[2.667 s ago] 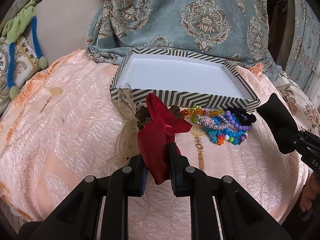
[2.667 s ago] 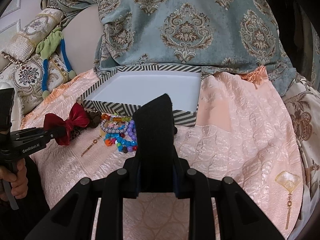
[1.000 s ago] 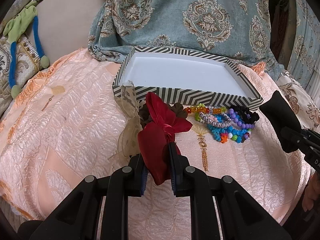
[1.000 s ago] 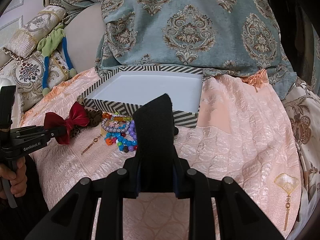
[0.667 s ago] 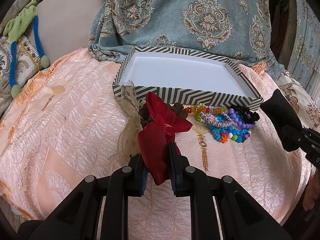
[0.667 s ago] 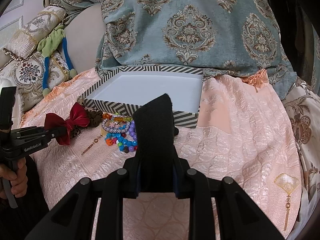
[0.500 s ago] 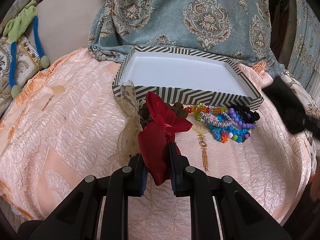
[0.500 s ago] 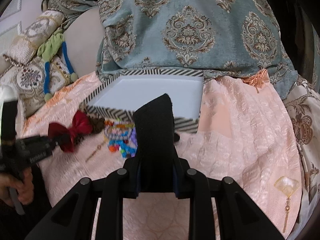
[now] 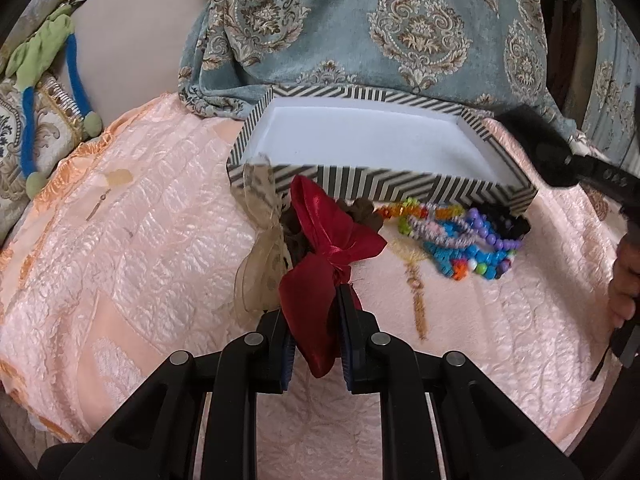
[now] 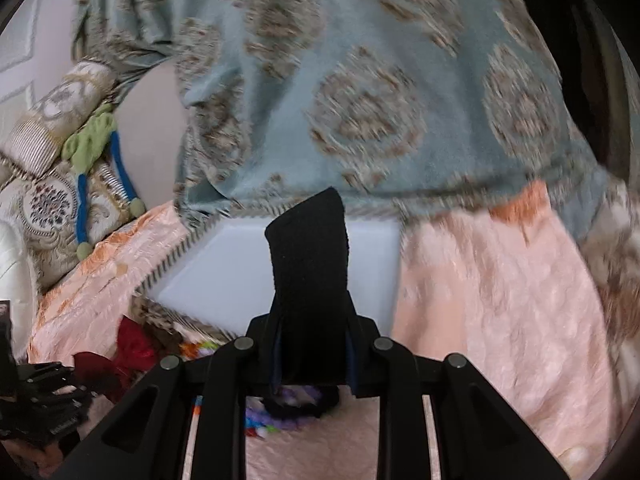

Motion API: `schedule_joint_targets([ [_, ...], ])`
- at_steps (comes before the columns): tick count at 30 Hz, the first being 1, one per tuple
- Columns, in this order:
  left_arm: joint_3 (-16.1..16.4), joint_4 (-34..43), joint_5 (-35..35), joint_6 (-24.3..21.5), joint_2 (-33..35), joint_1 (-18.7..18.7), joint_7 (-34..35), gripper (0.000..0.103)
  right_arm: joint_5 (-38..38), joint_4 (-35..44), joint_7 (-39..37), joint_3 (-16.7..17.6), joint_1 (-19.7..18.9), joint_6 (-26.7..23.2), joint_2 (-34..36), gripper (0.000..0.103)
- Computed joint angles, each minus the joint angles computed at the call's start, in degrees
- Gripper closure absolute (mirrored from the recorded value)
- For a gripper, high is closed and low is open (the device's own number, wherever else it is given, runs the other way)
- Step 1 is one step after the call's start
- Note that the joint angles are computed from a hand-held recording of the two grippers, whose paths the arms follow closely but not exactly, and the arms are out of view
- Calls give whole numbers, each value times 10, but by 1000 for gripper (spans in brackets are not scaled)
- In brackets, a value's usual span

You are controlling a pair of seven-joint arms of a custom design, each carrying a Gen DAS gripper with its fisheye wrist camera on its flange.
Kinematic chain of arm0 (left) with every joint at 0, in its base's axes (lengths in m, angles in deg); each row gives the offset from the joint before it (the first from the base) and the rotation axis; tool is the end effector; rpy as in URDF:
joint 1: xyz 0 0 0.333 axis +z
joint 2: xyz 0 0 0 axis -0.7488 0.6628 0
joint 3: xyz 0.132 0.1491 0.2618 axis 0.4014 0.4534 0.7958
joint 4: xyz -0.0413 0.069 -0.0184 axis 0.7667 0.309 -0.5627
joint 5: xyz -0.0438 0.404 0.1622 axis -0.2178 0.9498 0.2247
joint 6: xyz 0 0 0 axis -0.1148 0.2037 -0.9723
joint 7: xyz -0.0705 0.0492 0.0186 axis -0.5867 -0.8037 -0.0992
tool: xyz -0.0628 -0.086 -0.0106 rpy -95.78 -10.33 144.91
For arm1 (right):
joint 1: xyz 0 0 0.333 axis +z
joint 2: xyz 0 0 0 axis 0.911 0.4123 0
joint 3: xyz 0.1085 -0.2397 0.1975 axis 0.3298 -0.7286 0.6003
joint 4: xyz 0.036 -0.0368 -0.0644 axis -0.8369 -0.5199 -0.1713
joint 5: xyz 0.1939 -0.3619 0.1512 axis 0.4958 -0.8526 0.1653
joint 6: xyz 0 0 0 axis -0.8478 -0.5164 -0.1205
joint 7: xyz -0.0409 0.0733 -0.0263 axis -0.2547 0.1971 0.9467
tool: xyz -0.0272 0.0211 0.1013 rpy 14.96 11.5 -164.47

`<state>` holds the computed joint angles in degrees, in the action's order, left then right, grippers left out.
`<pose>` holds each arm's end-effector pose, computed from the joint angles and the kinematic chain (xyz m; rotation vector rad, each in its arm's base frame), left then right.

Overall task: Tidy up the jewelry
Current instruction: 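Lower the red bow into the striped box while the right gripper releases the clip inside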

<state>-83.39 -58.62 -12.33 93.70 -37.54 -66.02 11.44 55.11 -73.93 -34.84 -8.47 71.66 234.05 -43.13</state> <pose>0.5258 -0.3406 0.4819 -1.9670 1.5705 -0.6810 0.6938 0.0963 0.5252 -1.8489 1.2397 -0.3560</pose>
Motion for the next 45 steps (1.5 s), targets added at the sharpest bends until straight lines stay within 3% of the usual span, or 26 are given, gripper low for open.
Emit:
schedule_joint_targets([
  [6,5,33,36,13,4,7,7,103,19,46,8,3,-12,-13,37,79],
  [14,37,135,24,54,73,29,63,103,3,89,19,21,-14,-41,77,79],
  [21,71,203,-16,88,159,30,94,103,-67,158,110,18,-7,-76,140,79],
  [24,78,207,-38,80,172,27,102,103,-96,169,131,19,-5,-78,151,79],
  [25,79,210,-46,76,174,26,108,102,-101,173,133,21,-6,-79,154,76],
  [27,79,213,-57,75,178,24,118,89,-111,172,138,23,-5,-70,155,73],
  [30,80,219,-70,68,182,21,133,80,-124,175,155,24,-4,-67,158,53],
  [33,83,211,-74,69,174,19,136,78,-110,170,145,34,-14,-68,152,49],
  [40,83,122,-48,91,94,31,77,78,-18,94,50,54,-32,1,89,49],
  [45,63,48,-48,96,27,50,44,78,45,13,-19,41,-26,42,16,49],
])
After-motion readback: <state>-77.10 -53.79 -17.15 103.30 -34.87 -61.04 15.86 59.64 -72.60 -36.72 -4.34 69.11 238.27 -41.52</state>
